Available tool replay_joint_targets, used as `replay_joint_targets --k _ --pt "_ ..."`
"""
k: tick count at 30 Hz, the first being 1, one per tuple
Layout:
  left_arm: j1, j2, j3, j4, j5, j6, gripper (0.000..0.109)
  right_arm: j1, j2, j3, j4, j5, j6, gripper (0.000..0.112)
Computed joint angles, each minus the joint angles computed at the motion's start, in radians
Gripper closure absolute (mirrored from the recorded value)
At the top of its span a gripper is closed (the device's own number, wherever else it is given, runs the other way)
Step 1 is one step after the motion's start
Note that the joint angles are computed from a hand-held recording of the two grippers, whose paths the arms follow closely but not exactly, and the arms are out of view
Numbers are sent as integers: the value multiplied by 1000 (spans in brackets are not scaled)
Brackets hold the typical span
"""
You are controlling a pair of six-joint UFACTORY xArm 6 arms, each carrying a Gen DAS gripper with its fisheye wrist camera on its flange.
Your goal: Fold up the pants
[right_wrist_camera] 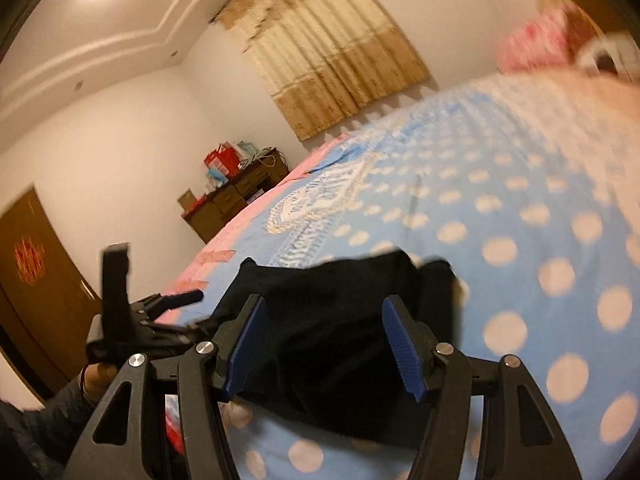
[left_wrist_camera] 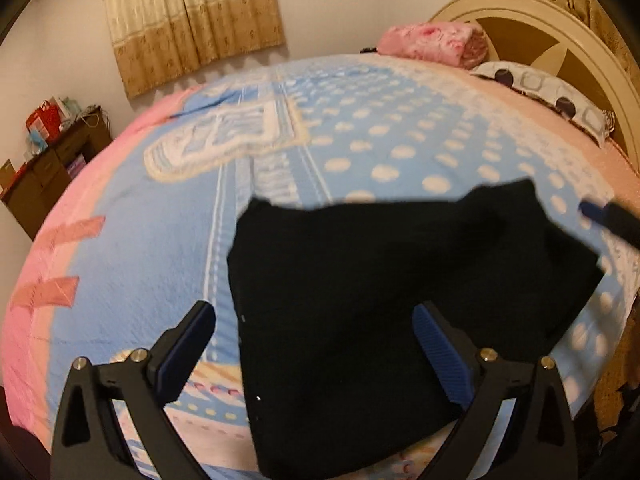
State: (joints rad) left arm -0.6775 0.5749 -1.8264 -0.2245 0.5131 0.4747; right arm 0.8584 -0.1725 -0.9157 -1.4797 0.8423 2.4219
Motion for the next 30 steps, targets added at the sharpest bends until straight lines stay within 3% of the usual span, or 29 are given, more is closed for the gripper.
replay_joint_targets --k 4,6,9,14,17,19,22,26,28,30 --pt "-8 -2 36 -67 -12 43 7 -23 83 -114 -82 -130 -71 50" --pt "-10 -1 40 -88 -13 68 7 -46 143 -171 -24 -204 -145 50" --pt "-8 -19 69 -113 -26 106 7 -38 183 -190 246 -97 -304 50" --pt "10 12 25 -138 15 100 7 -11 133 -116 375 -13 -325 50" --pt "29 32 -17 -156 61 72 6 3 129 -106 392 18 -331 49" --pt "34 16 5 -156 26 60 6 -5 113 -90 347 -14 -274 48" --pt "40 4 27 -158 -4 65 6 6 71 -81 293 41 -244 48" --pt "45 33 -7 -161 31 48 6 -65 67 -79 336 7 -291 49" --pt "46 37 -8 -159 28 49 6 -130 69 -55 345 -96 -276 50" --pt "48 40 -10 -167 31 49 6 -173 77 -37 297 -195 -230 66"
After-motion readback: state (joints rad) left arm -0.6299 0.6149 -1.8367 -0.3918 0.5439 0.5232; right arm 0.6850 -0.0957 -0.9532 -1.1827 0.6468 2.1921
